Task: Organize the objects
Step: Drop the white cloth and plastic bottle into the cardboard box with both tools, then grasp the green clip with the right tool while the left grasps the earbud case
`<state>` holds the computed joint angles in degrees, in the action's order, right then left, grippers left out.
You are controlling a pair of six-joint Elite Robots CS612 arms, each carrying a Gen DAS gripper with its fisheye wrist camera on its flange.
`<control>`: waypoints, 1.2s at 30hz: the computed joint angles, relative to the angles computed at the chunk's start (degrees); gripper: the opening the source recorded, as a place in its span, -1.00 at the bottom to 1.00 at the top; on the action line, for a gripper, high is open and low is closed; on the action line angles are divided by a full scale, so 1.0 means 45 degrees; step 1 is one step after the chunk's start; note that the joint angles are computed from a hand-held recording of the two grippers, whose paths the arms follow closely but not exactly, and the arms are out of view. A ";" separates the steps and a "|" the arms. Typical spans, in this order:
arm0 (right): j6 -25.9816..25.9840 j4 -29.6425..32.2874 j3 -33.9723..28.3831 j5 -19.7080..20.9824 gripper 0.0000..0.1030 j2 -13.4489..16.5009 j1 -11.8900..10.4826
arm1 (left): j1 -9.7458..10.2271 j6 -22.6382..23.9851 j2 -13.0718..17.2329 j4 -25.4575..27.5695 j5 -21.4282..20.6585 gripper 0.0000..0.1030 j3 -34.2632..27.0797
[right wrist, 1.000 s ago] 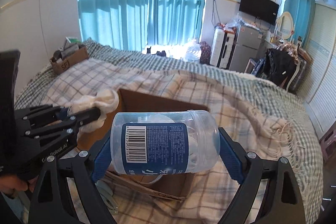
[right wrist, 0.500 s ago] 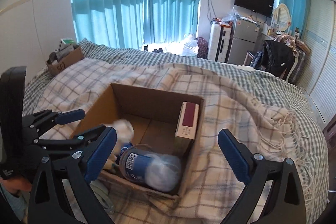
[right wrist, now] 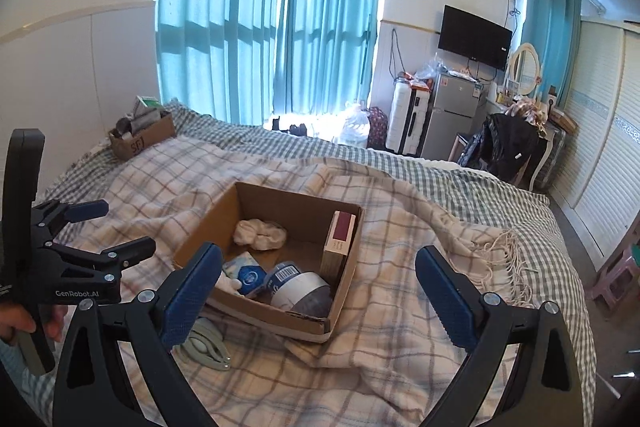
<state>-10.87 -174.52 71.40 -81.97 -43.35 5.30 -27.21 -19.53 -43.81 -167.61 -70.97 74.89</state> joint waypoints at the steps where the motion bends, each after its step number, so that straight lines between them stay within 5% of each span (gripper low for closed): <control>1: -0.0021 -0.0069 0.0121 0.0036 0.90 -0.0070 0.0002 | -0.0023 -0.0079 -0.0134 -0.0003 0.0218 1.00 0.0215; 11: -0.0377 0.0225 0.0703 0.0449 0.90 -0.0056 0.0304 | -0.0238 -0.0809 -0.0660 -0.0414 0.1499 1.00 0.1940; 18: -0.1453 0.2071 -0.0057 0.0549 0.90 0.0864 0.0718 | 0.0077 -0.1717 -0.0300 0.0175 0.0751 1.00 0.2083; 21: -0.1937 0.3335 -0.0703 0.0419 0.90 0.1408 0.0924 | 0.0399 -0.2105 -0.0162 0.0265 -0.0576 1.00 0.1994; 27: -0.3026 0.5850 -0.2080 0.0075 0.88 0.2462 0.1302 | 0.0491 -0.2630 -0.0108 0.0602 -0.0613 1.00 0.2010; 30: -0.3154 0.6705 -0.2644 0.0220 0.78 0.2776 0.1338 | 0.0531 -0.2779 -0.0051 0.0779 -0.0695 1.00 0.1911; 33: -0.3231 0.7059 -0.2770 0.0495 0.45 0.2836 0.1305 | 0.0557 -0.2800 0.0002 0.1006 -0.0724 1.00 0.1816; 36: -0.3111 0.6831 -0.2418 0.0308 0.43 0.2643 0.1280 | 0.0538 -0.2830 -0.0002 0.1163 -0.0646 1.00 0.1785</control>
